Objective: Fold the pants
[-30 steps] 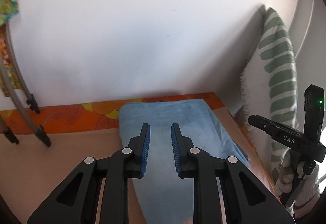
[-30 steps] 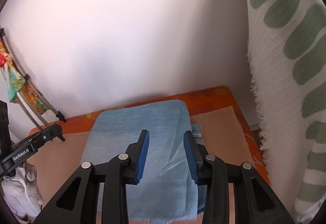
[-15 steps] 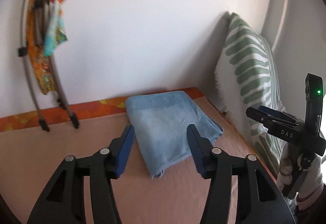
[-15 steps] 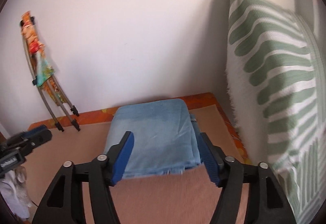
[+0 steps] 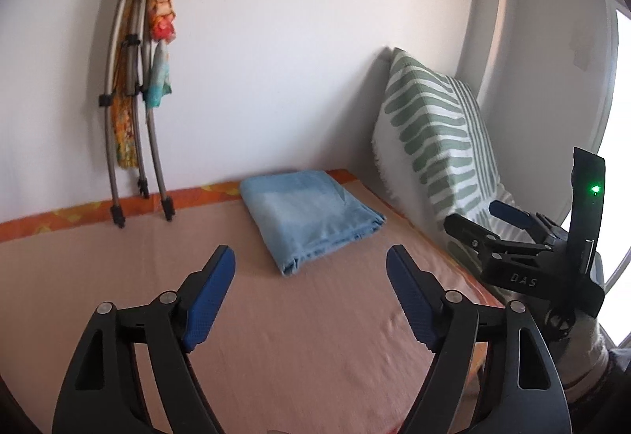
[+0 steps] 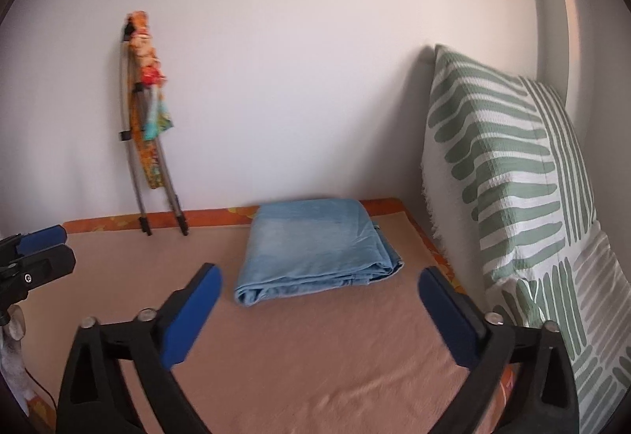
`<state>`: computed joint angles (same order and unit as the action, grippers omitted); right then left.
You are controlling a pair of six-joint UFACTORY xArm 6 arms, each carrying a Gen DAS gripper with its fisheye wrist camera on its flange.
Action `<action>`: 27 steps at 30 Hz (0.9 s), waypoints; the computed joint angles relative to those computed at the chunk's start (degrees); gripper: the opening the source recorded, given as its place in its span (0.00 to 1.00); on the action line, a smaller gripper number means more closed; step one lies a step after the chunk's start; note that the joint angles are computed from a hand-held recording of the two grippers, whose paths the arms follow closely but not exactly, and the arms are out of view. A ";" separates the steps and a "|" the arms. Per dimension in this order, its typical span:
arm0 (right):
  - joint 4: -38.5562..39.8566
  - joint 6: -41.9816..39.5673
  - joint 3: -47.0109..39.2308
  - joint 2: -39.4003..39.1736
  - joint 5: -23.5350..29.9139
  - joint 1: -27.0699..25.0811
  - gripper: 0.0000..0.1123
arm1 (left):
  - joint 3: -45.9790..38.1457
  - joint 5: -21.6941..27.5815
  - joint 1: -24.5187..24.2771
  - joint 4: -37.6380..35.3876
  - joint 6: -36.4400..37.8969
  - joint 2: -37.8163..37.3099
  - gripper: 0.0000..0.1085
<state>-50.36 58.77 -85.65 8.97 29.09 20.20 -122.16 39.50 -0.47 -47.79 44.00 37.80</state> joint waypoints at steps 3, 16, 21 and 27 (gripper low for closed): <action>-5.61 6.18 2.76 -1.92 0.63 1.80 0.92 | 8.98 -2.74 0.22 -3.58 5.38 -5.34 0.73; -12.14 16.20 5.44 -0.38 -0.56 4.38 0.92 | 19.94 -10.56 0.52 -1.41 5.17 -8.97 0.75; -14.47 18.39 6.11 -0.02 -0.08 4.72 0.92 | 20.78 -12.30 0.99 -0.28 4.78 -8.43 0.75; -15.73 19.85 7.02 -0.30 -1.02 4.53 0.92 | 21.93 -12.92 0.85 3.28 1.83 -8.11 0.75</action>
